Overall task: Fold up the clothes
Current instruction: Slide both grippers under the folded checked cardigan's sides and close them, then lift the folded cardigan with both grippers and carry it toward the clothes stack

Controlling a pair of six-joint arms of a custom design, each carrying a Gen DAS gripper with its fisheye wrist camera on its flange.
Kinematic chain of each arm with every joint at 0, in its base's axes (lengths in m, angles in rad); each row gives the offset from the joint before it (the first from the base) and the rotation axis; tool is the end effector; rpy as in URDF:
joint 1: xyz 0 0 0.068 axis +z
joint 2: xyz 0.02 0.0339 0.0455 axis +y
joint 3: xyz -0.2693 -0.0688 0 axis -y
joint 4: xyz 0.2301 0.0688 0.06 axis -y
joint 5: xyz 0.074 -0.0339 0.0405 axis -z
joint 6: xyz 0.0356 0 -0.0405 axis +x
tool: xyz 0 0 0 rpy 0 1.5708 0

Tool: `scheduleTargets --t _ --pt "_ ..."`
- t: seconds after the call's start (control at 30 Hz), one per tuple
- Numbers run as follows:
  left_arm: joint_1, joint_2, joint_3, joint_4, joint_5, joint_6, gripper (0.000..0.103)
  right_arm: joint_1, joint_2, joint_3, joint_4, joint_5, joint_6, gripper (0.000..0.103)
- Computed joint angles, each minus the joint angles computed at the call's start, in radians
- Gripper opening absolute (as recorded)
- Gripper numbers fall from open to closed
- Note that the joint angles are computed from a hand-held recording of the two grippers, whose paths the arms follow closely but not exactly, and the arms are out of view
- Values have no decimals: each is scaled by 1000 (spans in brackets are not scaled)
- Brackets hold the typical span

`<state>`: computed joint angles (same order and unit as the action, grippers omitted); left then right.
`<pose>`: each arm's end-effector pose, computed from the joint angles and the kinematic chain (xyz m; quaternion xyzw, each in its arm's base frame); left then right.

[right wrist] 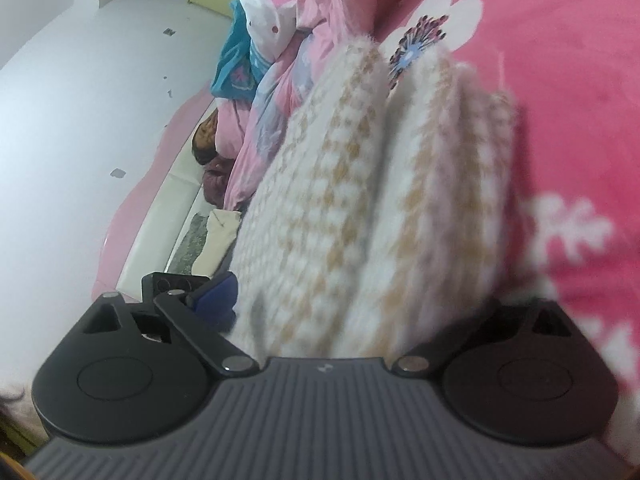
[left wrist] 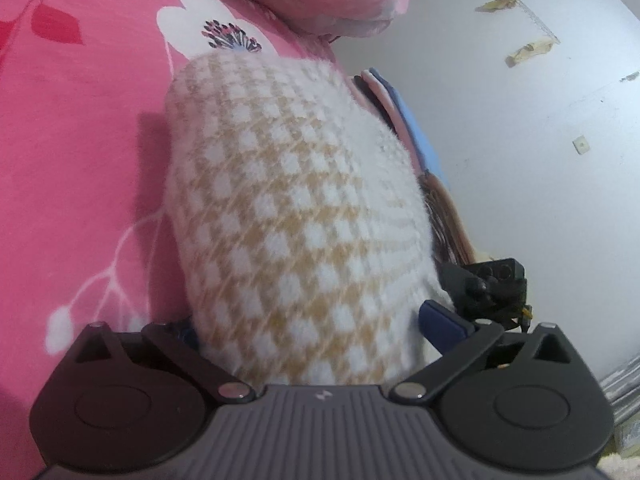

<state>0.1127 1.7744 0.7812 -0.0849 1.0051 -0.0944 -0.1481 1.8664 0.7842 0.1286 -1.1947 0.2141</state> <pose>0.2959 0.0032 0.1352 0.0290 0.8575 -0.4651 0.2180 0.3113 -0.0130 0.1251 -0.0262 0.8057 0.5439 0.2333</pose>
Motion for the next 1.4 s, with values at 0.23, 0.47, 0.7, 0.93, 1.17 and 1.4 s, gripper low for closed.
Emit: scheduleTargets --t 0.23,0.47,0.7,0.93,1.17,1.4 --pt "-55 -72 17 -65 -107 -65 101 41 -130 -43 -50 157 65 75" --pt "-59 -184 -21 -129 -140 -79 99 66 -334 -151 -55 229 103 64" --pt "-3 -339 -76 -254 -123 -53 99 116 -549 -232 -128 279 151 63" --pt "106 -553 -149 -442 -85 42 99 211 -856 -295 -275 355 191 63" --pt "395 -695 -171 -846 -15 436 99 388 -1109 -382 -316 462 321 63" --pt "861 -567 -148 -1271 -72 1106 99 824 -1188 -481 -157 827 533 62"
